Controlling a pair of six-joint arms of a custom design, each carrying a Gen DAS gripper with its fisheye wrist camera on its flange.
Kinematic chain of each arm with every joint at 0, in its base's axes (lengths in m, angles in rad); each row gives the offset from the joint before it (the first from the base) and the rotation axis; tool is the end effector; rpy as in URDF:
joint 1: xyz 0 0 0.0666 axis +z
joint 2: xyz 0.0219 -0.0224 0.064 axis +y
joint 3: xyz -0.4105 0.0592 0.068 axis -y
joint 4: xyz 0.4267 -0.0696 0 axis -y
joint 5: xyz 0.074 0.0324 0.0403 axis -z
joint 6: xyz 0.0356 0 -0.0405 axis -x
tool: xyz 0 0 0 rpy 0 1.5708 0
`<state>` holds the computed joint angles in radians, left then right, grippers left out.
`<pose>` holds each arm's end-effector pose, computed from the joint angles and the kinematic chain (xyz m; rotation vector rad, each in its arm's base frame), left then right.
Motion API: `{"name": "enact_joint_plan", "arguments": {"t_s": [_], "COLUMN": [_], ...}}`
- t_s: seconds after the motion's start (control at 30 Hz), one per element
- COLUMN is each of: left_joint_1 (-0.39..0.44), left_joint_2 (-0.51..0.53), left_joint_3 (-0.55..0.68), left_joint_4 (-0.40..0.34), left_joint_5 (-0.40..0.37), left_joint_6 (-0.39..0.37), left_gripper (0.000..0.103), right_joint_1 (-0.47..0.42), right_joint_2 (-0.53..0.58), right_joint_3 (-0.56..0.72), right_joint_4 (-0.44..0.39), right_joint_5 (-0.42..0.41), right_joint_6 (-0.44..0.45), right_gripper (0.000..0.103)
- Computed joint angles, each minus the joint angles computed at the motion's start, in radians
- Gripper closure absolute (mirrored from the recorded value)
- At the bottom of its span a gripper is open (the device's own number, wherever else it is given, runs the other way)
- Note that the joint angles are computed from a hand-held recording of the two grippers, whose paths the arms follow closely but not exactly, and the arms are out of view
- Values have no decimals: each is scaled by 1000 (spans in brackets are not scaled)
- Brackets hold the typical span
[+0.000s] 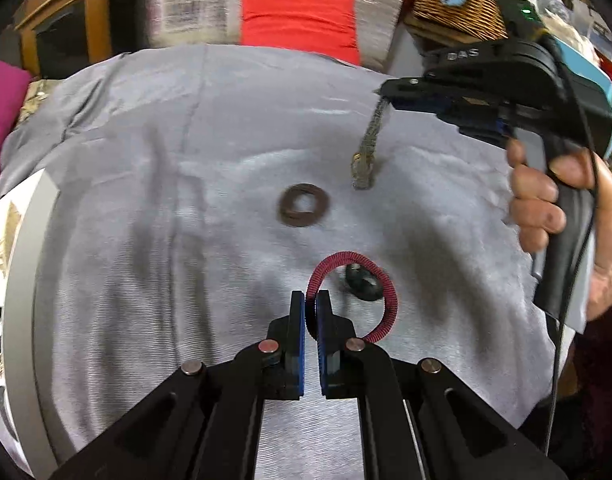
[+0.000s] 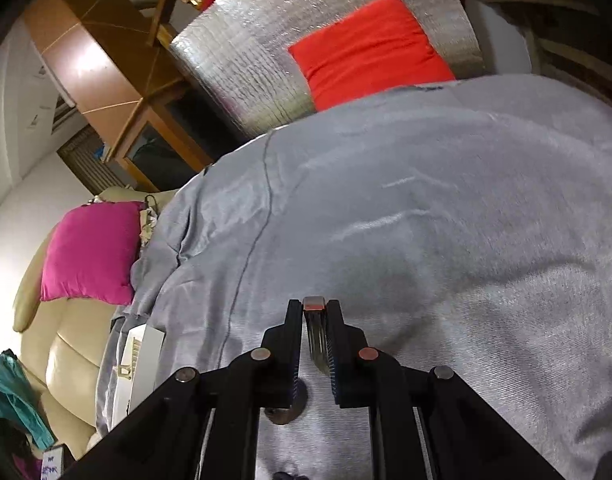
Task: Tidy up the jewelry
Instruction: 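Carry the red hair tie with the left tool while the right tool carries the watch over the white box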
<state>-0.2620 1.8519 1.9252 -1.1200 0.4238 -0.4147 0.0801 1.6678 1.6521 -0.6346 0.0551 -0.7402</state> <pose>0.6527 -0.1906 0.4451 0.9842 2.3540 -0.4943 0.6412 0.0491 0.4594 0.7576 2.1166 0.3876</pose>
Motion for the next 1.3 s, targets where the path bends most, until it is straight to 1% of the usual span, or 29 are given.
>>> {"name": "enact_joint_plan", "arguments": {"t_s": [0.03,0.13,0.23,0.57,0.8,1.07,1.17,1.3], "left_joint_1": [2,18,30,93,168,263,287,323], "left_joint_2": [-5,-3,-8,-31,-45,-50,-57,-50], "left_joint_3": [-7,4,0,-3,-12,4,-3,6], "left_joint_4": [14,13,32,68,101,127,147,154], "left_joint_5": [-10,-5,-12,5,0,-8,-30,-60], "left_joint_6": [7,23,34,85,114,201,223,261], "left_gripper": [98,98,98,98,98,98,98,98], "right_joint_1": [7,28,48,113,168,240,268,307], "right_joint_2": [2,10,17,65,130,220,259,323], "right_joint_3": [9,32,54,149,252,402,464,564], "right_joint_4": [-5,-11,-11,-12,-37,-65,-76,-101], "right_joint_5": [9,32,51,58,51,27,9,-26], "right_joint_6": [8,36,52,72,101,123,131,147], "right_gripper": [90,90,90,90,90,90,90,90]}}
